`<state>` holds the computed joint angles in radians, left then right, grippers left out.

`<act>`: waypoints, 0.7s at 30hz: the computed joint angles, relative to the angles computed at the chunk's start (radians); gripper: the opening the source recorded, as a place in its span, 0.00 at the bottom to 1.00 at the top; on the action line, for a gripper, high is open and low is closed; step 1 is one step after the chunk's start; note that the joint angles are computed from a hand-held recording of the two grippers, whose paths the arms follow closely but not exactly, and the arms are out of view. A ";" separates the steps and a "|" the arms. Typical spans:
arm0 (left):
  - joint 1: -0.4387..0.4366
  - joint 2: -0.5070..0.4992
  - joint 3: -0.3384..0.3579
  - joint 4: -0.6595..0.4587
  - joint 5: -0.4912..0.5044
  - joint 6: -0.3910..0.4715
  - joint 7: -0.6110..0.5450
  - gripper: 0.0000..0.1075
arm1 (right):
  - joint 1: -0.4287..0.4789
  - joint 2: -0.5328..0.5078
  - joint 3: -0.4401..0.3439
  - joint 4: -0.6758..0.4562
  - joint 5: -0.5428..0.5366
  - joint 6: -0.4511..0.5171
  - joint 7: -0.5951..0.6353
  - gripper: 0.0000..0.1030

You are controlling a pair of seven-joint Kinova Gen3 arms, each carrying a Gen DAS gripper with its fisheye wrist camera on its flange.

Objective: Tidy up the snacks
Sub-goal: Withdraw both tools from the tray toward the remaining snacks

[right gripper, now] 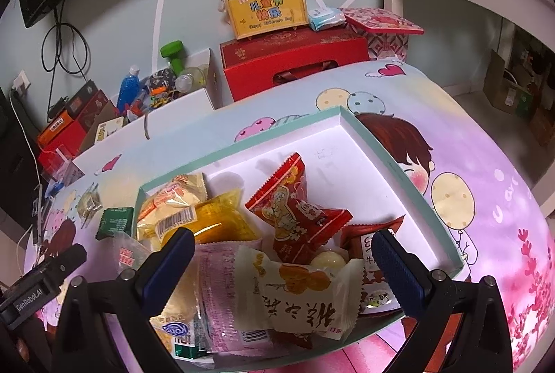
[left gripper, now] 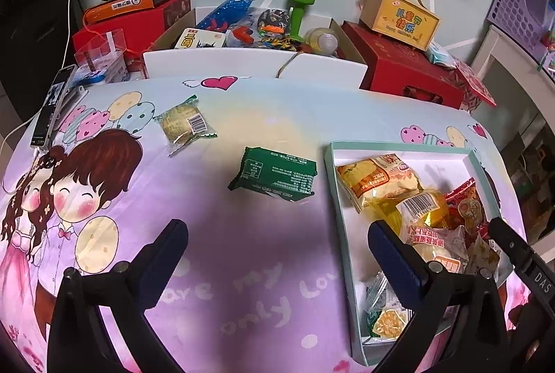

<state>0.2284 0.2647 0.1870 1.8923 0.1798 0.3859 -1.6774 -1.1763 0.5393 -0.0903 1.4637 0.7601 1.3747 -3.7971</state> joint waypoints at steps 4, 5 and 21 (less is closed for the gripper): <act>-0.018 -0.009 0.013 0.000 0.018 0.011 -0.034 0.96 | -0.007 0.008 0.004 -0.023 0.014 0.008 0.008 1.00; -0.018 -0.011 0.013 0.001 0.019 0.013 -0.038 0.96 | -0.008 0.009 0.005 -0.026 0.020 0.004 0.011 1.00; -0.098 -0.033 -0.032 -0.005 0.047 0.064 -0.105 0.96 | -0.032 0.106 0.050 -0.206 0.070 -0.077 0.200 1.00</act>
<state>0.1305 0.2319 0.1554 1.8869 0.2266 0.4500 -1.7823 -1.2082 0.6457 -0.0399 1.2579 0.8302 1.2976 -3.5970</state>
